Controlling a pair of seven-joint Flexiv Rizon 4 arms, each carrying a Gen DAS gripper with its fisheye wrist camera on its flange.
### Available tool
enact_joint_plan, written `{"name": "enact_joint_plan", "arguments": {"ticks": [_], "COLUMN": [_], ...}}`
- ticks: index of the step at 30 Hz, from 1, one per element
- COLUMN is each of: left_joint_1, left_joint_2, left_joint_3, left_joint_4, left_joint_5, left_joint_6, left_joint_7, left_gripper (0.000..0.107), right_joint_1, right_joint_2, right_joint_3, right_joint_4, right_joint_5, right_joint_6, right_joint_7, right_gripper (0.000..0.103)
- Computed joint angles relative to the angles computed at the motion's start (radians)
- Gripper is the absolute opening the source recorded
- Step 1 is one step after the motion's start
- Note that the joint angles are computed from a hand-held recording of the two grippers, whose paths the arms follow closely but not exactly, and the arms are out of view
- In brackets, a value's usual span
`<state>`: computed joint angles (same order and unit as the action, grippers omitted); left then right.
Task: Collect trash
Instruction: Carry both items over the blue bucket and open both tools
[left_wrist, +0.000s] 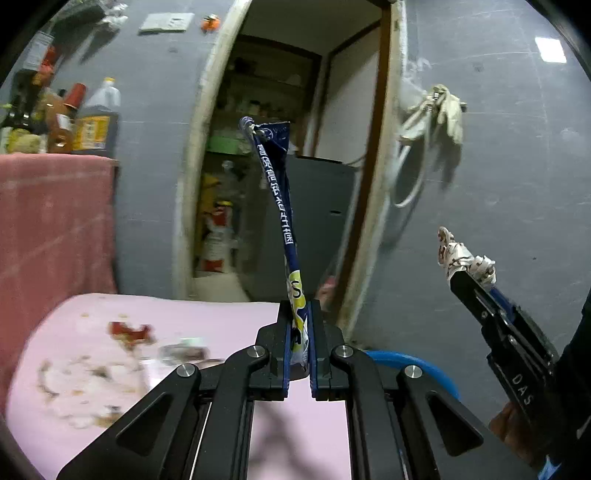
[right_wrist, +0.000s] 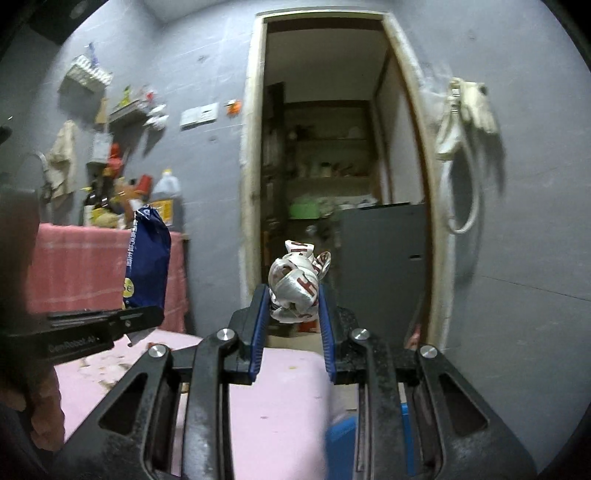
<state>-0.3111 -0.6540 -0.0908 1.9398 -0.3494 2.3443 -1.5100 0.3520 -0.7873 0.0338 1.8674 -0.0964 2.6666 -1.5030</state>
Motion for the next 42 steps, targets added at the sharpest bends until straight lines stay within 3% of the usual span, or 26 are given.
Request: {"name": "enact_joint_plan", "arguments": {"ticks": [6, 12, 25, 35, 40, 42], "left_joint_1": [-0.017, -0.019, 0.039, 0.04, 0.034, 0.037], "left_joint_2": [-0.069, -0.135, -0.223, -0.248, -0.241, -0.233], "left_joint_3": [-0.014, -0.037, -0.092, -0.077, -0.065, -0.065], "left_joint_4": [-0.144, -0.271, -0.442, -0.493, -0.479, -0.461], "left_joint_5": [0.022, 0.037, 0.056, 0.068, 0.072, 0.073], "left_joint_6": [-0.144, -0.295, -0.692, -0.785, -0.776, -0.757], "left_joint_7": [0.055, 0.074, 0.025, -0.009, -0.038, -0.05], "left_gripper": [0.006, 0.006, 0.006, 0.009, 0.027, 0.028], "right_joint_1": [-0.05, -0.093, -0.294, -0.315, -0.314, -0.312], "right_joint_2": [-0.004, -0.008, -0.046, -0.051, -0.052, -0.053], "right_joint_3": [-0.005, -0.022, 0.076, 0.081, 0.078, 0.076], "right_joint_4": [-0.027, -0.04, -0.086, -0.104, -0.108, -0.107], "right_joint_5": [0.057, 0.058, -0.226, -0.289, -0.287, -0.283], "right_joint_6": [-0.076, -0.217, -0.503, -0.567, -0.569, -0.564], "right_joint_7": [0.081, 0.166, 0.442, 0.504, 0.51, 0.511], "right_gripper": [0.026, 0.026, 0.027, 0.029, 0.03, 0.032]}}
